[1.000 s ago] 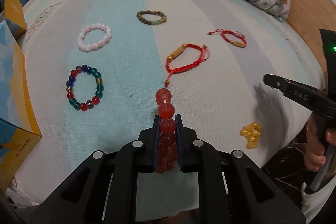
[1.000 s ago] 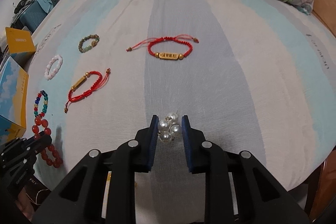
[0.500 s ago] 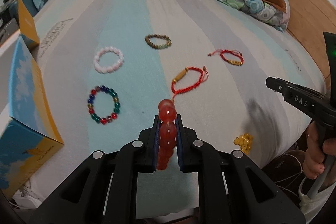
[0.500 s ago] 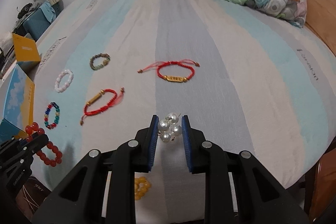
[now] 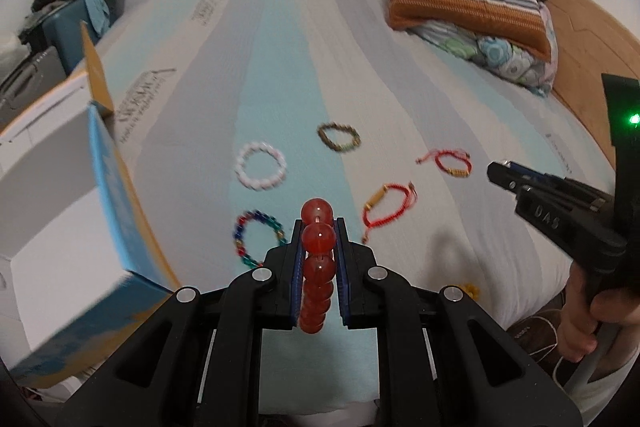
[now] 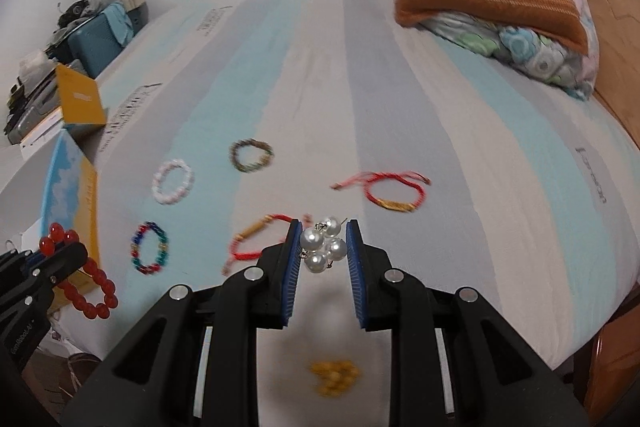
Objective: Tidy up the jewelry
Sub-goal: 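Carry the red bracelet and pearl string over the white cardboard box with both tools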
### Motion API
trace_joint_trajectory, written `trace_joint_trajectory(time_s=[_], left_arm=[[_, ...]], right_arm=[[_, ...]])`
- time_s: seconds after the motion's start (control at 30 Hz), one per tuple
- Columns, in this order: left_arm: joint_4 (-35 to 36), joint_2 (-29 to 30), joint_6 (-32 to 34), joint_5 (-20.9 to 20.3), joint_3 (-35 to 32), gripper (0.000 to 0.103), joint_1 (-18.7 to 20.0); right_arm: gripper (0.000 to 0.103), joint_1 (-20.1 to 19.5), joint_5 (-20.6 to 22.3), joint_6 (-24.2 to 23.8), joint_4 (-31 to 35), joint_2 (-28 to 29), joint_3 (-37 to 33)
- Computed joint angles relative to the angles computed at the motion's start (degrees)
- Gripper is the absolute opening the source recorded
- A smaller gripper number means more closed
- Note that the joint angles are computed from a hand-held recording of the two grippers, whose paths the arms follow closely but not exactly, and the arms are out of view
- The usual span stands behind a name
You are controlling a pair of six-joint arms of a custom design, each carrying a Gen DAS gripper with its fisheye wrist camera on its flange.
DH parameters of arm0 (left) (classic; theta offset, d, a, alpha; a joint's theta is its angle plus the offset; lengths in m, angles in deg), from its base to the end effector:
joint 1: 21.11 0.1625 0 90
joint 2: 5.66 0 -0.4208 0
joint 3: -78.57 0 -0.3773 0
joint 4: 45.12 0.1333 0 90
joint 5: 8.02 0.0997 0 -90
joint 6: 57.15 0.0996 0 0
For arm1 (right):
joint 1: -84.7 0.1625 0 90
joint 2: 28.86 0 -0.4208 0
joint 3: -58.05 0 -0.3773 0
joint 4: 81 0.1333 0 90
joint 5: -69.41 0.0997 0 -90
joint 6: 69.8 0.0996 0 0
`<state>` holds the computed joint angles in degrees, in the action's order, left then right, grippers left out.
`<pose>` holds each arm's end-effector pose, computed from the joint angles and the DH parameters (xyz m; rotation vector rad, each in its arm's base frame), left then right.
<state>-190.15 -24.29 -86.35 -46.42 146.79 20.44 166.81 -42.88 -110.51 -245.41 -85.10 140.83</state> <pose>-0.4199 -0.6546 -0.0425 0.3430 2.3488 -0.8071 -0.0024 -0.7130 0.3559 0.4671 -2.3138 0.7606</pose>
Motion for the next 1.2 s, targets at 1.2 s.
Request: trace_joint_trajectory(time_s=[1.2], left_arm=[[22.1,-35.4,-40.3,14.1,35.0,0.013,1.8]], right_arm=[[0.021,20.2,3.0,-0.6,3.2,11.1,6.8]])
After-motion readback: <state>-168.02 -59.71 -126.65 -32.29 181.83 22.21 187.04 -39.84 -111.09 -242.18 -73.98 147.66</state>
